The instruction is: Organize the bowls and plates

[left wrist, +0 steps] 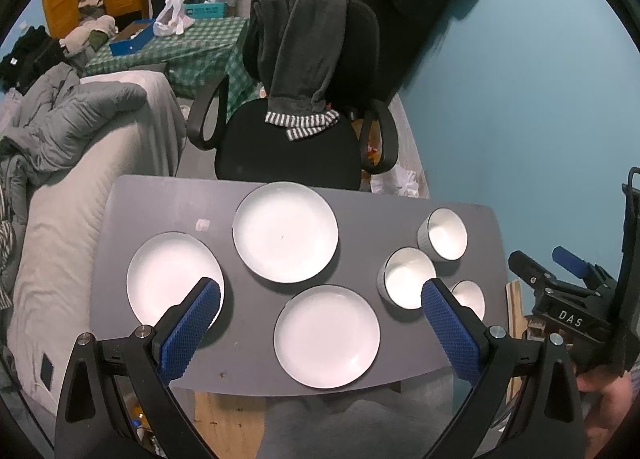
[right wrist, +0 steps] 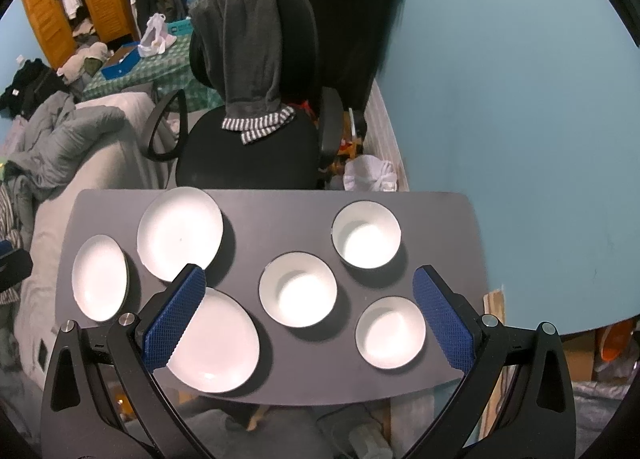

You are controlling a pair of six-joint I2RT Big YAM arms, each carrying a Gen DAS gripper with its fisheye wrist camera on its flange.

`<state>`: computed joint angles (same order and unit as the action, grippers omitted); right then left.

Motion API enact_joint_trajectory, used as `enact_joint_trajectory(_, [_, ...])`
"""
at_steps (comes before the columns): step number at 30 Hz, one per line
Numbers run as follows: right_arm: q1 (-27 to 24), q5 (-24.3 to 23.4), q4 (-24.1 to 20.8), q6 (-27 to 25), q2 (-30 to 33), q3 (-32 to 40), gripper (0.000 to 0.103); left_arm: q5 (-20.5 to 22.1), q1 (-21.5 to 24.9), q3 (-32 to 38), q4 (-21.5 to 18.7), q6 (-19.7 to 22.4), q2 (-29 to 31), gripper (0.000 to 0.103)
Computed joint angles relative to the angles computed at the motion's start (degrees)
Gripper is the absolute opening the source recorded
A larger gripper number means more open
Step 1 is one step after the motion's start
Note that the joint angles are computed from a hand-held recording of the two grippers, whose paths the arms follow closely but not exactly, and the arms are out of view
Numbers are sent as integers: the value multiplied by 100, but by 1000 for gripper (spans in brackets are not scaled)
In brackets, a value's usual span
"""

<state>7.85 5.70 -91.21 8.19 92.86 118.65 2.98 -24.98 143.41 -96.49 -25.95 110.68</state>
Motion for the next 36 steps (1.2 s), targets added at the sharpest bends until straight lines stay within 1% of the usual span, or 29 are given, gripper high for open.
enact_joint_trajectory(4, [11,-84,9,21,-36,-142,102,103,47,-339,86,58,-119,102])
enact_joint_trajectory(7, [-14,-294,99,68,-121,-389,102,250,113,-607,113,122,-200,102])
enact_joint_trajectory(9, [-37,-414,184,88,-187,-571,102,264,142,-830,169,168,-267,102])
enact_joint_trajectory(14, [12,-464,388,-7,-336,-1097,102,166,160,-1613,533,402,-525,102])
enact_joint_trajectory(19, [57,-700,549,-54,-451,-1534,102,151,165,-2282,855,537,-681,102])
enact_joint_trajectory(21, [80,-823,638,-54,-485,-1744,102,173,183,-2365,845,596,-667,102])
enact_joint_trajectory(23, [91,-959,738,-38,-530,-2002,102,253,205,-2640,1000,642,-754,102])
enact_joint_trajectory(27, [145,-1081,771,65,-497,-2293,102,262,225,-3012,1149,612,-799,102])
enact_joint_trajectory(29, [151,-1174,877,107,-519,-2516,102,298,239,-3107,1178,647,-801,102])
enact_joint_trajectory(32, [164,-1230,916,146,-506,-2663,102,339,242,-3297,1294,694,-790,102])
enact_joint_trajectory(34, [174,-1210,965,134,-492,-2778,102,468,251,-3412,1389,739,-763,102])
enact_joint_trajectory(36, [162,-1291,1031,138,-472,-2920,102,465,236,-3458,1317,755,-697,102])
